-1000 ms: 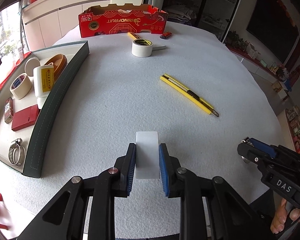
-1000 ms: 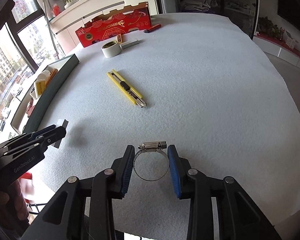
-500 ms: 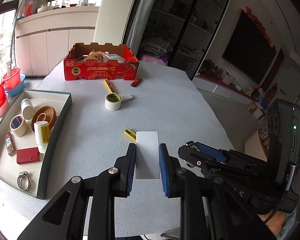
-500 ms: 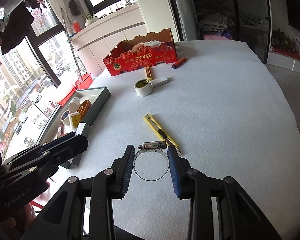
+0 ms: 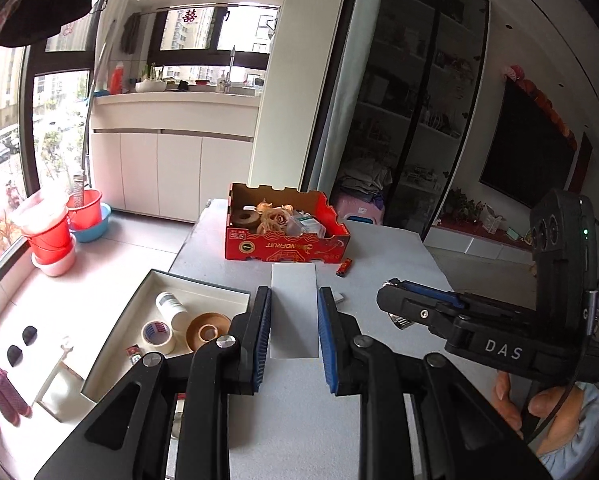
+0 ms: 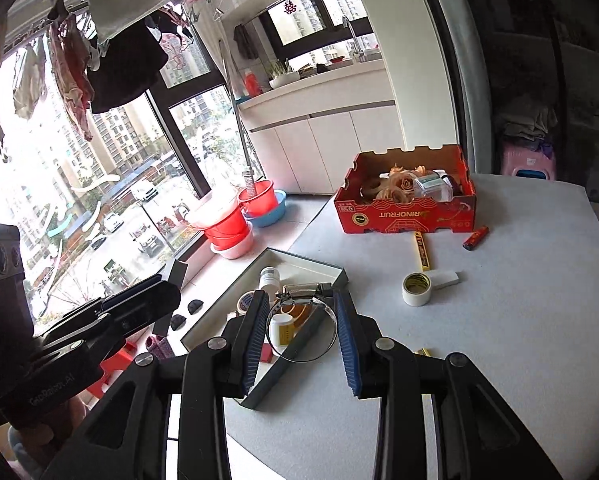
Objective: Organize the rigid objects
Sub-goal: 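Carry the white block in the left tool and the hose clamp in the right tool over the tray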
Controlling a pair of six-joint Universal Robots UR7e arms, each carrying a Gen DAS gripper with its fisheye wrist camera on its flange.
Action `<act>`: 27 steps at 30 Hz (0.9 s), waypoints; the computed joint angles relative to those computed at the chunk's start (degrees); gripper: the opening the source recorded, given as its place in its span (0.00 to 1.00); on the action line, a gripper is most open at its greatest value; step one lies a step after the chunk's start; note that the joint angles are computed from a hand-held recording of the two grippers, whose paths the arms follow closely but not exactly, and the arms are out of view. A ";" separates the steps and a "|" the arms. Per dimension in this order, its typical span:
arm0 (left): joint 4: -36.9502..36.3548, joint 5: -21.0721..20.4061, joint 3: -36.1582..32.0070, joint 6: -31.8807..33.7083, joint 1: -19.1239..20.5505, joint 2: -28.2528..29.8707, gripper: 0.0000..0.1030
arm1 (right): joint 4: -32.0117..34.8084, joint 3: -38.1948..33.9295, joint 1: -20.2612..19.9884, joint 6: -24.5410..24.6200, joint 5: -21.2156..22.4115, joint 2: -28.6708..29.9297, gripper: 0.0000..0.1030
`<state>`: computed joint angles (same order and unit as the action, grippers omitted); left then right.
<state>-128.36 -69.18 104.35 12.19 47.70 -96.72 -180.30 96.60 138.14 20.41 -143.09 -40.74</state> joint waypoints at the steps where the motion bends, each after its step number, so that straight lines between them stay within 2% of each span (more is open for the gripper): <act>1: -0.52 1.53 -0.54 0.53 0.54 0.10 0.24 | 0.35 -1.32 -0.29 -0.85 1.28 0.73 0.34; 5: -3.21 6.63 -2.49 1.97 3.27 1.00 0.24 | 2.86 -5.94 -1.74 -2.97 5.50 3.47 0.34; 12: -7.86 12.23 -3.61 3.25 8.56 4.06 0.24 | 8.20 -12.83 -4.18 -4.82 8.95 7.49 0.34; 19: -9.33 12.83 -0.96 1.62 12.17 6.69 0.24 | 13.07 -15.69 -6.54 -3.88 8.77 10.50 0.34; 27: -7.61 11.33 -0.81 -1.09 14.72 9.84 0.24 | 17.28 -16.66 -8.90 -1.61 9.43 11.38 0.34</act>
<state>-135.96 -57.84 103.54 11.10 62.42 -86.88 -163.01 79.94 129.24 18.80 -133.66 -29.36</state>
